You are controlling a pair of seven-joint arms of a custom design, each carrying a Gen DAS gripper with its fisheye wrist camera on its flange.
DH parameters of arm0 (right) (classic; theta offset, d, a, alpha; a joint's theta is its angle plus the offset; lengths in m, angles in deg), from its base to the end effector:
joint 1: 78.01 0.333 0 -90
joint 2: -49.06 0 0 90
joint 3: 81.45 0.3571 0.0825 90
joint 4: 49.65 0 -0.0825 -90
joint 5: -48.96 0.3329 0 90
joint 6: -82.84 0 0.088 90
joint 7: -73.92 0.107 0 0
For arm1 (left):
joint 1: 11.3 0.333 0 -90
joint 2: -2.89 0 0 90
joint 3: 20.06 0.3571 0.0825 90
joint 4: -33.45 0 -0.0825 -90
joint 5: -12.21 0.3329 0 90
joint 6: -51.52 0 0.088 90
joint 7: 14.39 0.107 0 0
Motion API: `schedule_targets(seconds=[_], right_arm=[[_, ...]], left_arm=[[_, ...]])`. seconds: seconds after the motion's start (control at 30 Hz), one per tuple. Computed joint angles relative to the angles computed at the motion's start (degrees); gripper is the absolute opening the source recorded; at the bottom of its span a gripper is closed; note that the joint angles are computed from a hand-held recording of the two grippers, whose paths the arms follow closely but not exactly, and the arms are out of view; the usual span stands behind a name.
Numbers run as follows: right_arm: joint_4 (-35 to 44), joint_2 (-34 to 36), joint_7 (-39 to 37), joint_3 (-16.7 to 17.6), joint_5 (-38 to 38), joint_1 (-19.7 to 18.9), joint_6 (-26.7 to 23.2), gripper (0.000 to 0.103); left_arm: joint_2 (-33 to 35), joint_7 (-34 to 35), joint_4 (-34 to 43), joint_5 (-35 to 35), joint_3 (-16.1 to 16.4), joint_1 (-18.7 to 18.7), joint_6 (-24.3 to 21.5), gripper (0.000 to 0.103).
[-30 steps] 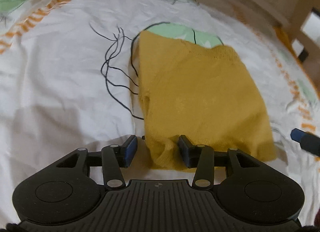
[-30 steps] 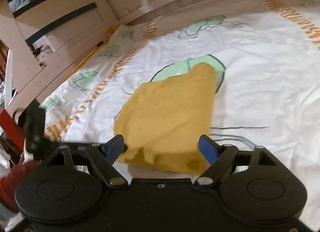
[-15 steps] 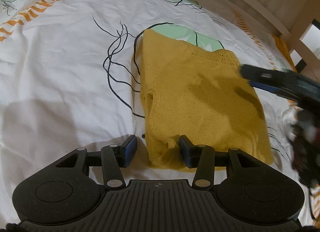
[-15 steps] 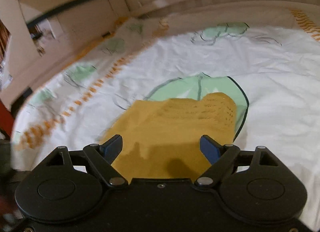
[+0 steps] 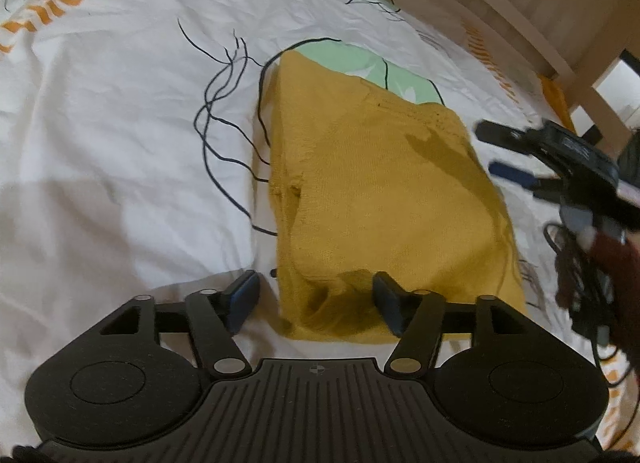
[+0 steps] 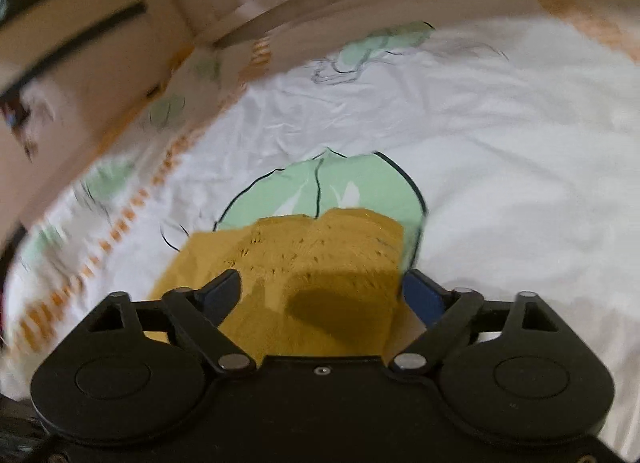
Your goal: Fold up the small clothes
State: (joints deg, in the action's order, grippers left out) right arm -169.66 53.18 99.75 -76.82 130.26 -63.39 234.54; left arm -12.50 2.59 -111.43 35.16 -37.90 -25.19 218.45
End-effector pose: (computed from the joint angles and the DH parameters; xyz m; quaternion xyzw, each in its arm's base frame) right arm 0.5232 0.1536 0.4918 -0.7065 0.5254 0.0024 0.4741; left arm 0.3467 -0.2542 0.5081 -0.7705 0.5434 -0.3168 0.1033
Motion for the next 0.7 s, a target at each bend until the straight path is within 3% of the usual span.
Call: schedule_targets(seconds=[0.2, 0.3, 0.4, 0.5, 0.63, 0.7], right_arm=[[-1.40, 0.81, 3.68, -2.77, 1.43, -4.72, -14.81, 0.098], [-0.37, 2.18, 2.53, -2.66, 3.59, -5.62, -17.30, 0.103], [1.02, 3.55, 2.54, -2.31, 4.45, -6.04, -19.52, 0.103], [2.86, 5.35, 2.58, -1.79, 4.88, -6.27, -21.25, 0.103], [4.76, 7.38, 3.04, -1.10, 6.34, -6.51, -22.12, 0.103], [5.85, 8.31, 3.07, -0.69, 6.24, -6.36, -21.92, 0.103]], left_arm=[[2.48, 4.90, 1.29, -5.81, 3.24, -3.11, 1.85, 0.077], [3.99, 7.83, 2.00, -8.67, 4.26, -4.09, 3.17, 0.084], [5.47, 10.67, 2.77, -12.26, 5.30, -5.21, 4.83, 0.084], [7.60, 16.24, 2.61, -19.94, 8.14, -8.78, 9.64, 0.084], [9.77, 21.02, 3.56, -26.08, 8.97, -10.47, 12.22, 0.084], [10.48, 26.70, 3.86, -33.27, 11.17, -13.84, 13.51, 0.083]])
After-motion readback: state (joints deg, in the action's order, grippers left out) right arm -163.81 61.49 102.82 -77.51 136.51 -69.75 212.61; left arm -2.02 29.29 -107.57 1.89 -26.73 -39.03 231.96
